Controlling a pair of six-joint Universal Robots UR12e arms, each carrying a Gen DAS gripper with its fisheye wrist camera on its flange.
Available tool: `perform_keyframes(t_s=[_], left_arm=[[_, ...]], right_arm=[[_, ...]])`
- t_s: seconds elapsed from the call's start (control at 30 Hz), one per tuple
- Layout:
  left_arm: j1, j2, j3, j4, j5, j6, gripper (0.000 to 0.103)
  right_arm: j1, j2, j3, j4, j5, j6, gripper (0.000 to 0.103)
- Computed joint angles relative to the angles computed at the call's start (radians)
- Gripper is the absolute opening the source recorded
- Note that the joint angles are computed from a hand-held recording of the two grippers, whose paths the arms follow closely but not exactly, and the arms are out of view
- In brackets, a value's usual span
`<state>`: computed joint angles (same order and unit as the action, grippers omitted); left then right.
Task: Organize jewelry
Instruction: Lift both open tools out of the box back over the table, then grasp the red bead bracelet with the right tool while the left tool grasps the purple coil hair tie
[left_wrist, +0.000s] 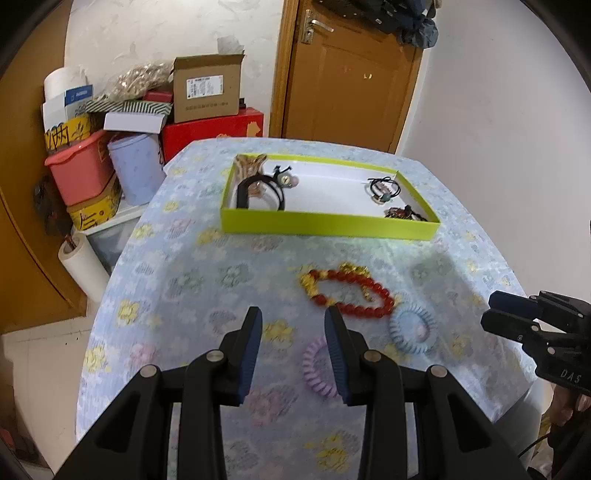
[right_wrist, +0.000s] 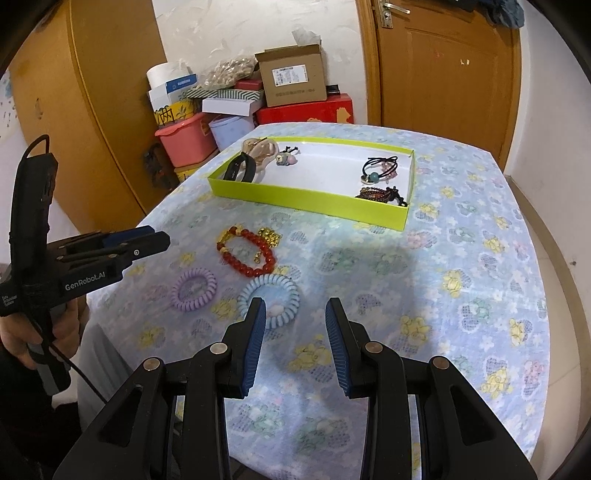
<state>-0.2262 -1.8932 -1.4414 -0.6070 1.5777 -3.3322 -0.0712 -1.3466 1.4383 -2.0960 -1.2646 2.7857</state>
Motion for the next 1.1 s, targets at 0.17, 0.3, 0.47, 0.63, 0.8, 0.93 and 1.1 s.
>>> perform_keyframes(t_s=[0.17,0.3,0.47,0.63,0.8,0.93,1.1], left_arm=[[0.008,0.008,-0.019,-0.006,-0.019,-0.006,0.037],[0.008,0.006,-0.021,-0.014,-0.038,0.005,0.037],[0.004,-0.004,-0.013,-0.027,-0.057,0.034,0.037],[-0.003,-0.014,-0.004,-0.053,-0.061,0.064,0.037],[-0.010,-0.022,-0.001,-0.070,-0.038,0.078,0.037],[-0.020,-0.025,-0.001,-0.059,-0.002,0.107,0.036],[-0.030,-0.029,-0.002,-0.046,0.036,0.136,0.022]], right_arm=[[0.005,0.008,-0.002,0.018,0.000,-0.008,0.035],[0.009,0.013,-0.004,0.028,-0.001,-0.014,0.035],[0.011,0.019,-0.007,0.036,-0.005,-0.017,0.035],[0.009,0.022,-0.009,0.038,-0.009,-0.010,0.035],[0.009,0.025,-0.011,0.037,-0.012,-0.009,0.035],[0.009,0.029,-0.014,0.036,-0.011,-0.010,0.035],[0.012,0.036,-0.021,0.038,-0.015,-0.012,0.035]])
